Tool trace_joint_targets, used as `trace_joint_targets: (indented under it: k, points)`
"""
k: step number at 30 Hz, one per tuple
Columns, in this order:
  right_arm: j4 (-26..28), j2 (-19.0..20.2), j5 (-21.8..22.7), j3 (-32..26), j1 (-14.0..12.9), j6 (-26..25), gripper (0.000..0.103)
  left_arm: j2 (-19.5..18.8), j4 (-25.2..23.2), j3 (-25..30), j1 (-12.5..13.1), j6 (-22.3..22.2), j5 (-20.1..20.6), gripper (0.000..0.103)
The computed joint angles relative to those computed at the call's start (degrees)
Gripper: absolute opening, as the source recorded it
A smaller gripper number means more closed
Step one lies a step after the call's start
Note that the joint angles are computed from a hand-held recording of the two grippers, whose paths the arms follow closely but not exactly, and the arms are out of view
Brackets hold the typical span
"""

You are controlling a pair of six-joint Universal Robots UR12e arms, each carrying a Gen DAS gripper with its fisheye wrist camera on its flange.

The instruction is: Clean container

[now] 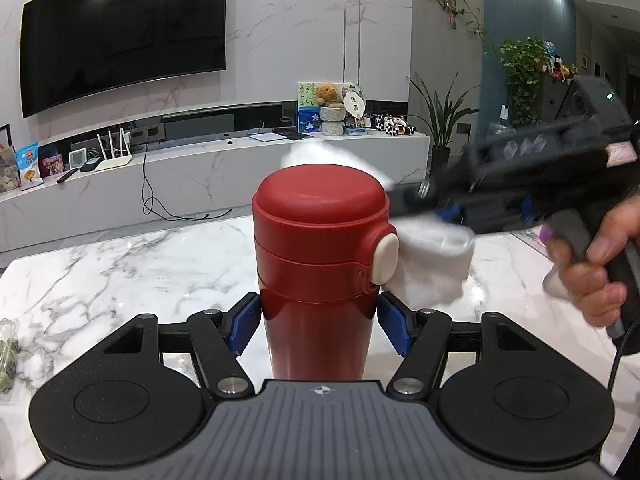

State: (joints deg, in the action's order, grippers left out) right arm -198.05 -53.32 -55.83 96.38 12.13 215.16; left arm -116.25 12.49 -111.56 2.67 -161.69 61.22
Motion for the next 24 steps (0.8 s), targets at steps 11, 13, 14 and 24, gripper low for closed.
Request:
trace_joint_targets:
  k: [11, 13, 14, 24]
  points:
    - [16.2, -1.0, -6.0, -0.3, 1.7, -5.7, 0.022, 0.6, -0.2, -0.5, -0.5, -7.1, 2.8, 0.067]
    - [17.8, -1.1, -7.0, -0.2, 1.9, -6.5, 0.022, 0.8, -0.6, -0.6, -0.7, -7.3, 3.4, 0.067]
    - [18.5, -1.2, -7.4, -0.3, 2.1, -6.9, 0.022, 0.9, -0.8, -0.6, -0.8, -7.4, 3.6, 0.067]
    - [20.6, -1.0, -6.2, -0.2, 2.4, -10.5, 0.021, 0.9, -1.7, -0.1, -0.2, -5.0, 1.1, 0.062]
